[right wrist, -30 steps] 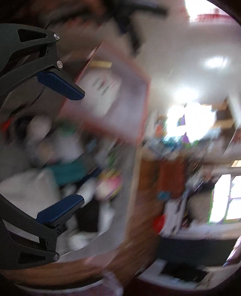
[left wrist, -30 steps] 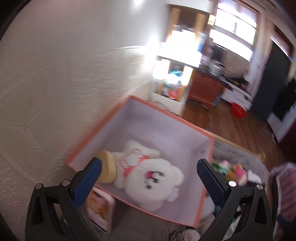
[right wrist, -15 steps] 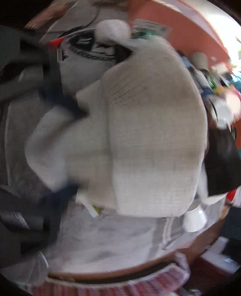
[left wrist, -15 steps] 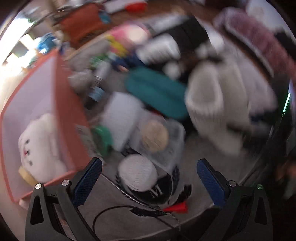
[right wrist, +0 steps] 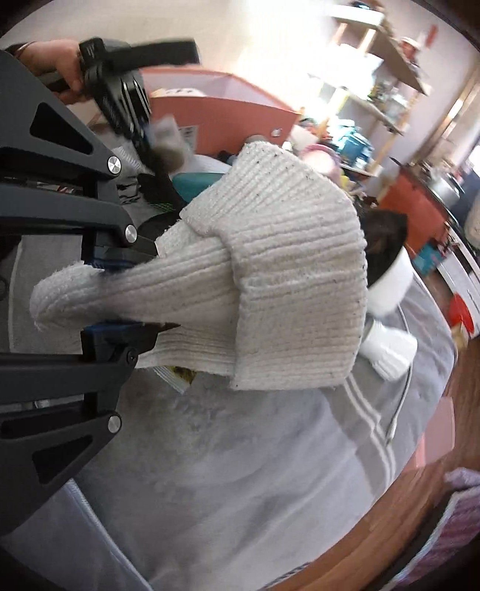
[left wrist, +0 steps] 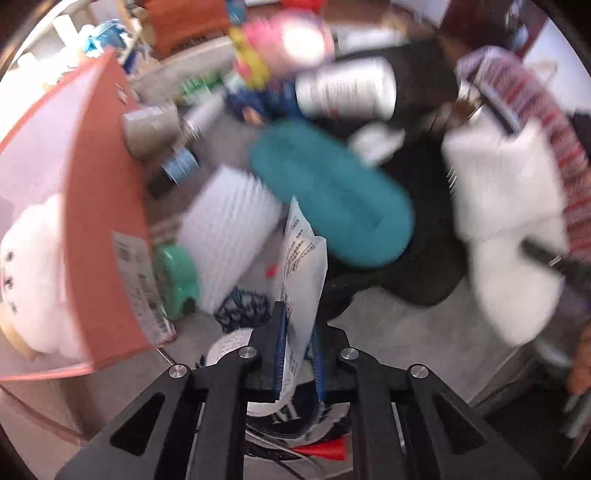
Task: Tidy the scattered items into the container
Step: 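Grasp the white knit mitten with the right tool, then carry the mitten over the pink box and open the right tool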
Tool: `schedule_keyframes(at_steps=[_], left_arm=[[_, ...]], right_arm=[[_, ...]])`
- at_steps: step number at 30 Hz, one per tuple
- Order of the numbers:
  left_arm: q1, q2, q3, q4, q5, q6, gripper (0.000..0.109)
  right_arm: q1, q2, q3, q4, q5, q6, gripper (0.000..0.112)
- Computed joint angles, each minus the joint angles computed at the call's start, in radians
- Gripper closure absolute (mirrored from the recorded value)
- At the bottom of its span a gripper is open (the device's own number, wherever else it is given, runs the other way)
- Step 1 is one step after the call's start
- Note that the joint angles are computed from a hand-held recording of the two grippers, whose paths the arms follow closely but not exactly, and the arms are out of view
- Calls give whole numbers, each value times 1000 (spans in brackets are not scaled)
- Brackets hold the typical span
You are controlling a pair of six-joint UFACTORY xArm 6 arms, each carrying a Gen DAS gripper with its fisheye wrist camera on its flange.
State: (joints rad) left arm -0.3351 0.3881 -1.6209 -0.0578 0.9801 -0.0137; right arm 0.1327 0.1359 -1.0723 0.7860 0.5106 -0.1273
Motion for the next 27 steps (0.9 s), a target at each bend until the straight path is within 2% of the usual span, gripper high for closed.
schedule_keyframes(at_steps=[5,9,11,13,15,17,18,20,21,22,23,24,25,27], left_arm=[[33,-126,82,-130,-64,26,100],[71,-165,79,-183,-108,40,100],[95,-207,99,-222,-157,52,104],[125,-212,79,-253,-194,67,104],[161,-240,77,-315,-242,97,104],[203,-255,68,-429,-305,165,104],[221,-255,62,-454,-335,160,104],[260,-262,79,-380,-431,30,101],[277,-262,93,-279,-464,-74,96],[311,-245,93,-175,-454,-165,60],[332,-222,73,-70,-403,-253,18],[350,-198,48,25,-335,-344,12],[368,-191,52,79,-299,-414,12],[414,-194,71,60,-258,-500,12]], right_arm=[[0,-6,8,4,-14,13,92],[9,3,10,-52,-25,62,92],[9,-1,18,-80,-29,81,92],[12,-10,31,-107,-36,102,92],[15,-11,36,-147,-42,130,92],[19,-13,42,-193,-46,158,92],[22,-9,39,-225,-47,181,92],[27,-3,37,-276,-52,217,92],[30,-4,39,-300,-56,237,92],[33,-7,43,-319,-61,254,92],[37,-15,48,-341,-66,273,92],[44,-26,53,-375,-70,297,92],[53,-36,53,-422,-68,324,93],[89,-67,44,-520,-59,363,93]])
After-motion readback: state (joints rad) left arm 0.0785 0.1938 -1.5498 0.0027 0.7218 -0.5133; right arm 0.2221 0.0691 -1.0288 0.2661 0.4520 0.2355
